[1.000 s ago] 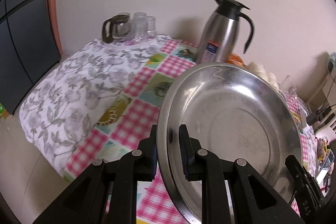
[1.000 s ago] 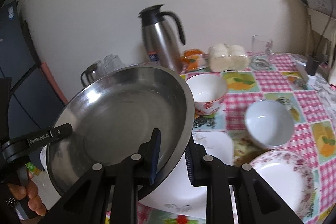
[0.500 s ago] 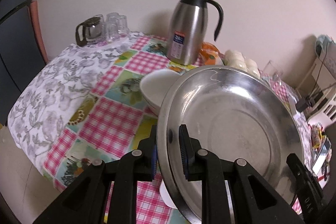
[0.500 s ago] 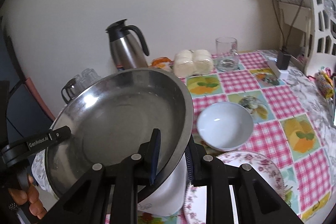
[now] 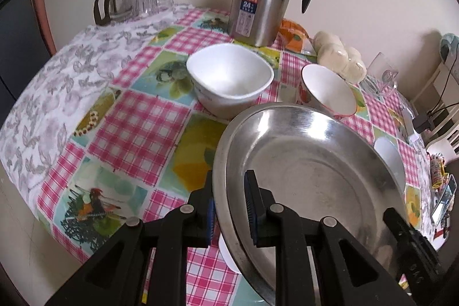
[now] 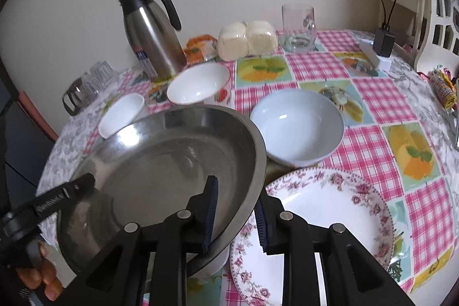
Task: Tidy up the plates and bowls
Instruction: 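Carry the steel basin with the left tool and lower it onto the table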
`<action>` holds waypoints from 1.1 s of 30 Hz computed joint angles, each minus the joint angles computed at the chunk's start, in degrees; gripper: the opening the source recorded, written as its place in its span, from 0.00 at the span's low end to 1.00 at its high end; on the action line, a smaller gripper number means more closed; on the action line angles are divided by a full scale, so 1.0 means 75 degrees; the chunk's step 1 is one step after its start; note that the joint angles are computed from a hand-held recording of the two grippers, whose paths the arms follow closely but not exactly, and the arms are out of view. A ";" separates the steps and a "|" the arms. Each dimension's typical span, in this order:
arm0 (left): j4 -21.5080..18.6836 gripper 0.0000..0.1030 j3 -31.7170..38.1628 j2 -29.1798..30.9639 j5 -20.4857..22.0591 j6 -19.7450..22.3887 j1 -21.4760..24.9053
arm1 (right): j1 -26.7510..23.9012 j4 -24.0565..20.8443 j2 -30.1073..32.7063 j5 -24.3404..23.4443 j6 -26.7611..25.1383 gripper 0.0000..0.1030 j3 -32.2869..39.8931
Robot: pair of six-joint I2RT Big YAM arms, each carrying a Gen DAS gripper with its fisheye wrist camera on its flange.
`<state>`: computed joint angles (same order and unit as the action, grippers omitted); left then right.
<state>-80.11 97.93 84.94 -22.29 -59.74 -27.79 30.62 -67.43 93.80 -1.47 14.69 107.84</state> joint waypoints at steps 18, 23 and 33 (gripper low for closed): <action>-0.0348 0.19 -0.0194 0.0170 0.1111 -0.0164 0.0237 | 0.0218 -0.0864 0.0444 0.0396 -0.0322 0.25 0.0295; -0.0205 0.20 -0.0421 0.0126 0.1647 -0.0348 0.0336 | 0.0196 -0.1219 0.0587 0.0366 -0.0255 0.26 0.0372; -0.0321 0.22 -0.0276 0.0270 0.1574 -0.0269 0.0278 | 0.0197 -0.1342 0.0646 0.0385 -0.0217 0.27 0.0398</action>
<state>-82.52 95.86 86.97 -10.48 -61.76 -25.71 32.10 -77.49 98.64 1.42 13.06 110.82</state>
